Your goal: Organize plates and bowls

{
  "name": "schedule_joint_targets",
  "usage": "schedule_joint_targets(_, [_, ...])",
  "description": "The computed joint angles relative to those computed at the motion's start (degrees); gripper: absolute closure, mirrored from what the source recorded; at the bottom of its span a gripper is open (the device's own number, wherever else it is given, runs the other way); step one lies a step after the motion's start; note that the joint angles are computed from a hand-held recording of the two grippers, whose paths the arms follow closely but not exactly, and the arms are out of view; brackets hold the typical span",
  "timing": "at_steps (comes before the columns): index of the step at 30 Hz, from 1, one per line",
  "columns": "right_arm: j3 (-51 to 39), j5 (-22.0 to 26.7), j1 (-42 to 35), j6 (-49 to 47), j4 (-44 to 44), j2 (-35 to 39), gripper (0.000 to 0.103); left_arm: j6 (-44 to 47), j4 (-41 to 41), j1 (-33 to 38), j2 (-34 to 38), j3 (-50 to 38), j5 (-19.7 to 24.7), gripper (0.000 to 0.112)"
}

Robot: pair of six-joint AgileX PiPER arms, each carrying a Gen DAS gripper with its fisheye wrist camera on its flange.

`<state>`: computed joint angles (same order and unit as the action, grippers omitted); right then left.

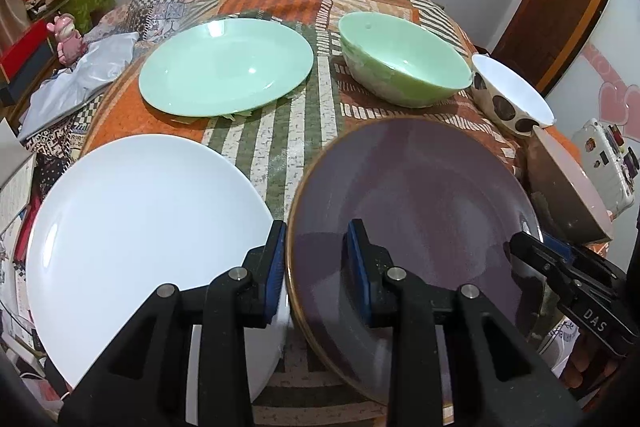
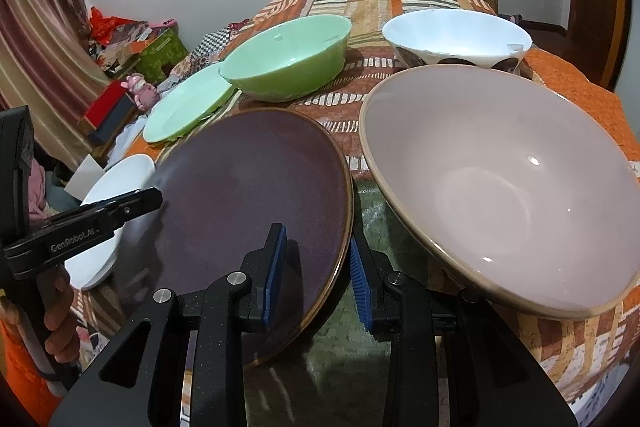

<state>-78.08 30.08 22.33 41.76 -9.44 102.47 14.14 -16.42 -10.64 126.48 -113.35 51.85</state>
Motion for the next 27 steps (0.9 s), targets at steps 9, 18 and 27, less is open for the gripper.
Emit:
schedule_joint_targets(9, [1.1,0.7,2.5,5.1,-7.1,-3.0,0.074,2.9,-2.6,1.2,-5.2,5.4,-2.6,0.083])
schedule_joint_targets(18, [-3.1,1.4,4.8,2.8,-8.0,-2.1,0.074,3.2,-1.6,3.4,-14.3,15.6,-9.4,0.065])
schedule_joint_targets(27, [-11.3,3.0,6.8,-2.0,-6.4,2.5,0.064,4.6,-1.6,9.2,-19.9,21.1,-13.6,0.045])
